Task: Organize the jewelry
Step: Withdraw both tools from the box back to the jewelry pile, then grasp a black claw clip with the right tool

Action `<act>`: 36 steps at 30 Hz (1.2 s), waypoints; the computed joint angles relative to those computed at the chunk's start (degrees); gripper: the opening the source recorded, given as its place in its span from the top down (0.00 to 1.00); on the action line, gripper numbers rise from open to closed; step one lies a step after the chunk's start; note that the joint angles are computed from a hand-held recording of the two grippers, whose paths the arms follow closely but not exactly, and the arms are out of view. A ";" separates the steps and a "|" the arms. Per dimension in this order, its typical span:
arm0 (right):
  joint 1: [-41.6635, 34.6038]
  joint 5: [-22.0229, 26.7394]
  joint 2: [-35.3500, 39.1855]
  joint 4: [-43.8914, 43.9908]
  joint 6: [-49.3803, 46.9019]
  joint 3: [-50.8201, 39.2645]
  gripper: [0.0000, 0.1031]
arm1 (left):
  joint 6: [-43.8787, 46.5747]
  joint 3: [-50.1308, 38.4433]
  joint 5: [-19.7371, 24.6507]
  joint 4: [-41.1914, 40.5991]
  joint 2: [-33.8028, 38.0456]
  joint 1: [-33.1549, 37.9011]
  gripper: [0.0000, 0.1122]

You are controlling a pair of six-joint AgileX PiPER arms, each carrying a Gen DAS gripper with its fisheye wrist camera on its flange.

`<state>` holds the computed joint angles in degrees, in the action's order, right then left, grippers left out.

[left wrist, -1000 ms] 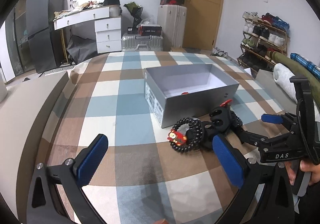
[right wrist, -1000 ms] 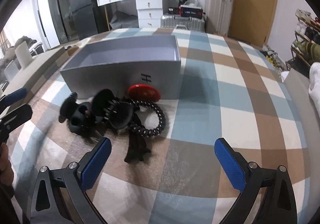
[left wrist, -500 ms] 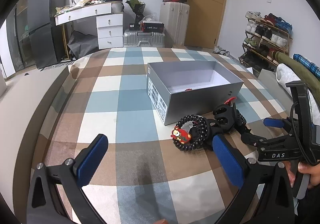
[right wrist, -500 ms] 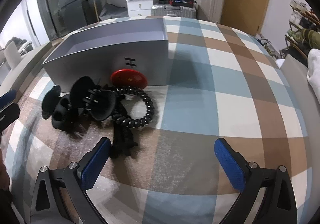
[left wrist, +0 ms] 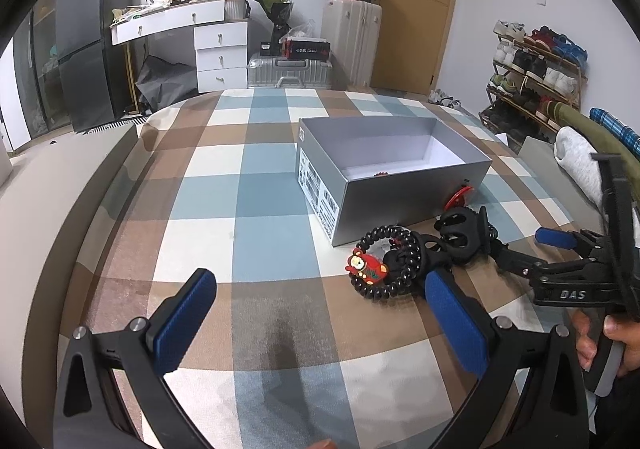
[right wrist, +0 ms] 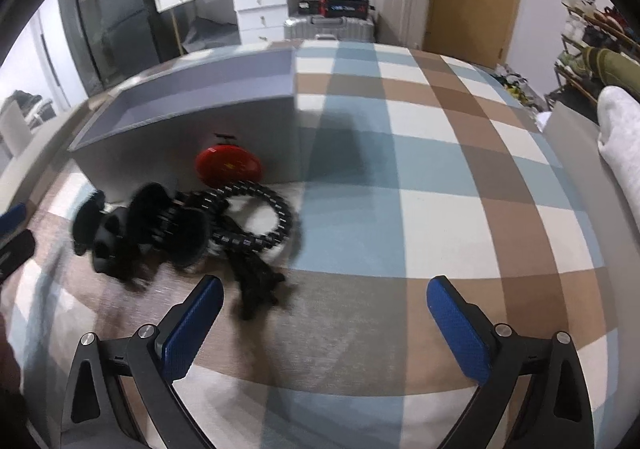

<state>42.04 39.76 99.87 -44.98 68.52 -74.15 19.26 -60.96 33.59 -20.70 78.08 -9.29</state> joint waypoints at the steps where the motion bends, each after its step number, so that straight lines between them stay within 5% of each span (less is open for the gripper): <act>1: 0.23 -1.53 -0.71 -0.62 0.54 0.73 0.02 | 0.11 -0.01 0.11 -0.06 0.00 -0.01 0.09; 11: 0.78 -16.50 -3.31 -0.03 -0.82 3.43 0.12 | 0.24 -0.02 0.30 0.03 0.06 -0.07 0.09; 16: -1.04 -18.46 -0.34 10.57 -10.23 -0.46 0.29 | -0.54 -0.14 0.11 1.01 0.00 -0.69 0.09; 20: -3.54 -22.77 -0.32 20.05 -16.05 0.07 0.32 | -0.67 -0.06 0.00 1.24 -0.03 -0.90 0.09; 36: -0.48 -16.80 1.52 11.08 -11.16 -3.59 0.49 | -0.89 -0.11 0.17 1.49 -0.16 -1.13 0.09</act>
